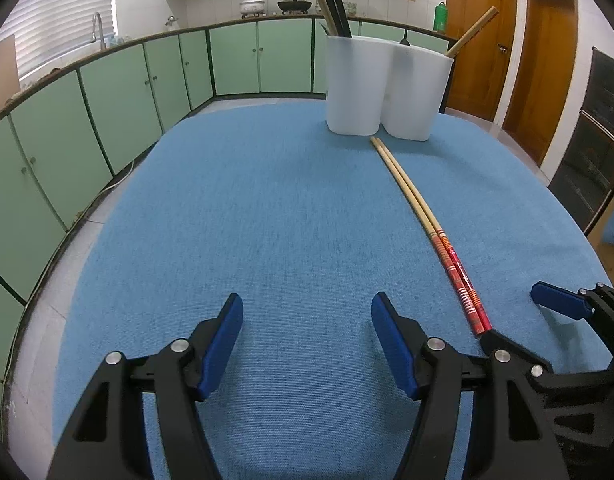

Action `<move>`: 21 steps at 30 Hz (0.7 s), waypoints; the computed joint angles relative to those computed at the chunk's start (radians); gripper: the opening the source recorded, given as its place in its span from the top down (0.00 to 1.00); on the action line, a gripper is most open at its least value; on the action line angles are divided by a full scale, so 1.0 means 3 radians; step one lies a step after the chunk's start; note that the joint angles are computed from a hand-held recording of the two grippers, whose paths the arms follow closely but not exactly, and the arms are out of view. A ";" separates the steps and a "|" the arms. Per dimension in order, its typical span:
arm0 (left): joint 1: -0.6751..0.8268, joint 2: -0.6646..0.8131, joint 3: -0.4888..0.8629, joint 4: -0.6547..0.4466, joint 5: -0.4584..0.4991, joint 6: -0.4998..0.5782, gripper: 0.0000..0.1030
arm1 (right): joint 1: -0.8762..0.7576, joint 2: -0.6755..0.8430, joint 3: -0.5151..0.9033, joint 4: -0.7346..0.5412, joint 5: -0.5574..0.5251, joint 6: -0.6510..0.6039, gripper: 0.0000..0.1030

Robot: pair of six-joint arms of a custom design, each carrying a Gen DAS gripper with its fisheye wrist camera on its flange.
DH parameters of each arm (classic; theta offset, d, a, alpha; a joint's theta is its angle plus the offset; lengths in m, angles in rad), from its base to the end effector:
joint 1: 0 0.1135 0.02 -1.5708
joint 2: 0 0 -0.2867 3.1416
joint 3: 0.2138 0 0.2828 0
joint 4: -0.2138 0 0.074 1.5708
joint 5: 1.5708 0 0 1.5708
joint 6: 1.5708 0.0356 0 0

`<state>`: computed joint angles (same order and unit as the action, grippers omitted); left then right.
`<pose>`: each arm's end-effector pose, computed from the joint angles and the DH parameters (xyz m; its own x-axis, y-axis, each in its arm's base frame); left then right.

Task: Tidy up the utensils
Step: 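Move both open tools back to the two red-patterned chopsticks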

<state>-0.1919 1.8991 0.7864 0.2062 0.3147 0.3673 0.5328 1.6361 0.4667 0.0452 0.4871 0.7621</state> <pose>0.3464 -0.0785 0.0786 -0.5889 0.4623 -0.6629 0.6216 0.7833 -0.0061 0.2216 0.1113 0.0735 -0.7517 0.2651 -0.6039 0.3377 0.9412 -0.0072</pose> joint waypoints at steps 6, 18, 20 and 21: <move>-0.0014 0.0007 -0.0004 0.0019 -0.0029 -0.0018 0.36 | -0.0175 -0.0098 -0.0135 0.0067 -0.0007 0.0047 0.36; -0.0008 -0.0026 -0.0042 0.0050 -0.0061 0.0008 0.35 | -0.0160 -0.0047 -0.0147 0.0360 -0.0142 -0.0061 0.63; -0.0014 -0.0025 -0.0047 0.0055 -0.0072 0.0019 0.35 | -0.0156 -0.0035 -0.0134 0.0351 -0.0138 -0.0053 0.70; -0.0015 -0.0028 -0.0046 0.0052 -0.0075 0.0024 0.35 | -0.0170 -0.0027 -0.0136 0.0376 -0.0154 -0.0057 0.76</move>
